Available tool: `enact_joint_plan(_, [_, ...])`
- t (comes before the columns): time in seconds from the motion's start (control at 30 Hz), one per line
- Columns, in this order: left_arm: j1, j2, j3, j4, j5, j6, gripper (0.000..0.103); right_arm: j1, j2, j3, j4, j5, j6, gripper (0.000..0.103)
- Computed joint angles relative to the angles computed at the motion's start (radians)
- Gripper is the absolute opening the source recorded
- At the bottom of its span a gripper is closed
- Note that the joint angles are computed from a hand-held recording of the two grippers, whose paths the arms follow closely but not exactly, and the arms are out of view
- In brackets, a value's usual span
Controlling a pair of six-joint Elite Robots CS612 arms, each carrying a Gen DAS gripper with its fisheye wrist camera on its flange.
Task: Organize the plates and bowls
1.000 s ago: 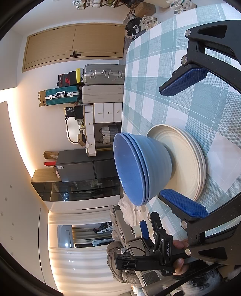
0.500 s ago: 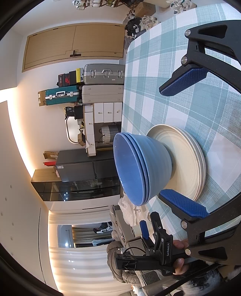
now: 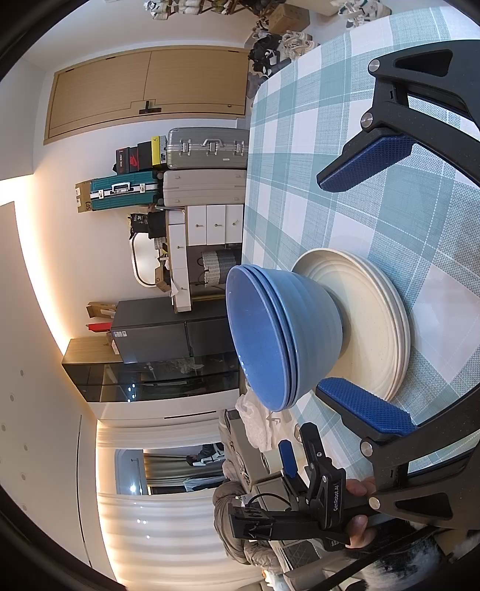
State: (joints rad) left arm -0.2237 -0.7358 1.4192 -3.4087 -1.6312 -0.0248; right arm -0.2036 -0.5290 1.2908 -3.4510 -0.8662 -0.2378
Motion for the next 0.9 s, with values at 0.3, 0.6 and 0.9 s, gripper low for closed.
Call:
enact_joint_plan(0.3, [0.000,0.000,0.000,0.000,-0.002,0.002,0.101,0.000,0.000,0.000,0.000,0.000,0.000,0.103])
enact_joint_plan(0.6, [0.002,-0.002,0.003,0.006,-0.007,-0.007,0.101,0.000,0.000,0.000,0.000,0.000,0.000,0.103])
enact_joint_plan(0.9, [0.007,0.006,-0.007,0.004,-0.024,-0.003,0.101,0.000,0.000,0.000,0.001,0.001,-0.001,0.103])
